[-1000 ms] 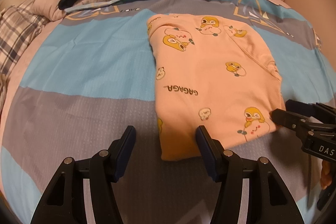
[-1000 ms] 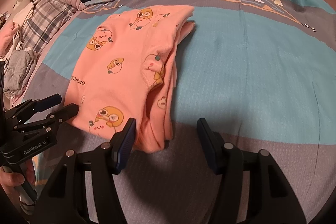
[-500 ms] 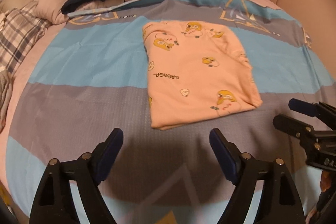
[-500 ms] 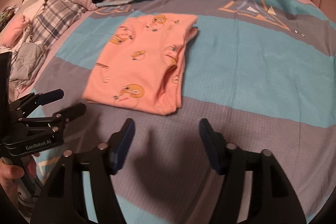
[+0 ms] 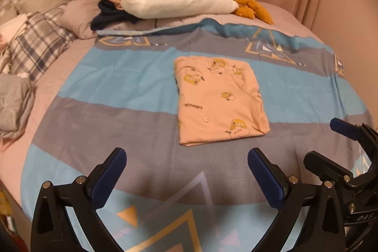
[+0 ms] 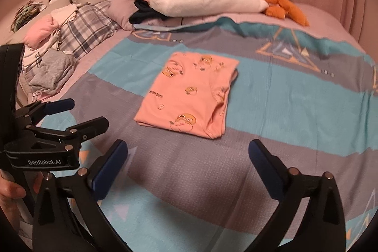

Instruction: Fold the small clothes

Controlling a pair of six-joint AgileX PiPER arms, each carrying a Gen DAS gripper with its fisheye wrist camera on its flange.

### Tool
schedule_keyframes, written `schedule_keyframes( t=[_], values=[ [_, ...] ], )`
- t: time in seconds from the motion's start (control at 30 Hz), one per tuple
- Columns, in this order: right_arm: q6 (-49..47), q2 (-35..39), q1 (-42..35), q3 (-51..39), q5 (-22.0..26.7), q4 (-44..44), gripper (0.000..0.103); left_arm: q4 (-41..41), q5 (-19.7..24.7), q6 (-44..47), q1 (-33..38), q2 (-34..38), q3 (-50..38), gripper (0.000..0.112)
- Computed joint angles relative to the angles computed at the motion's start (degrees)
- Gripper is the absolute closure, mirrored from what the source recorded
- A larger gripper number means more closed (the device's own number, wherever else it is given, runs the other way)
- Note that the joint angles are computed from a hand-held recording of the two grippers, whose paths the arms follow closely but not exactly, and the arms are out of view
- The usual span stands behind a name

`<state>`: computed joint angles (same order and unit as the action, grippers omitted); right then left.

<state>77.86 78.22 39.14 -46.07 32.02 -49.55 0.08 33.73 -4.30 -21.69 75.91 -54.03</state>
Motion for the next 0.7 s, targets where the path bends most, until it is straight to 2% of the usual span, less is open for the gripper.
schedule_keyframes(
  t=[0.07,0.27,0.4,0.7],
  values=[
    [1.7,-0.5,1.9,-0.5,2.6,-2.0,0.0,2.7,0.8,-2.8,-0.6,-1.3,0.1,0.011],
    [3.6,-2.0,5.9,-2.1,8.4,-4.2,0.0,-1.3,2.7,0.0,1.1,-4.4,0.4,0.011],
    [4.7,-2.8,8.0,-3.4,11.2,-5.2,0.0,3.3,3.2,-4.9,-0.2,-5.8,0.5,0.011],
    [4.2,-2.5,9.2,-5.0,12.8,-4.5,0.0,7.7,4.5,-9.3,-1.6,-6.8,0.7,0.011]
  ],
)
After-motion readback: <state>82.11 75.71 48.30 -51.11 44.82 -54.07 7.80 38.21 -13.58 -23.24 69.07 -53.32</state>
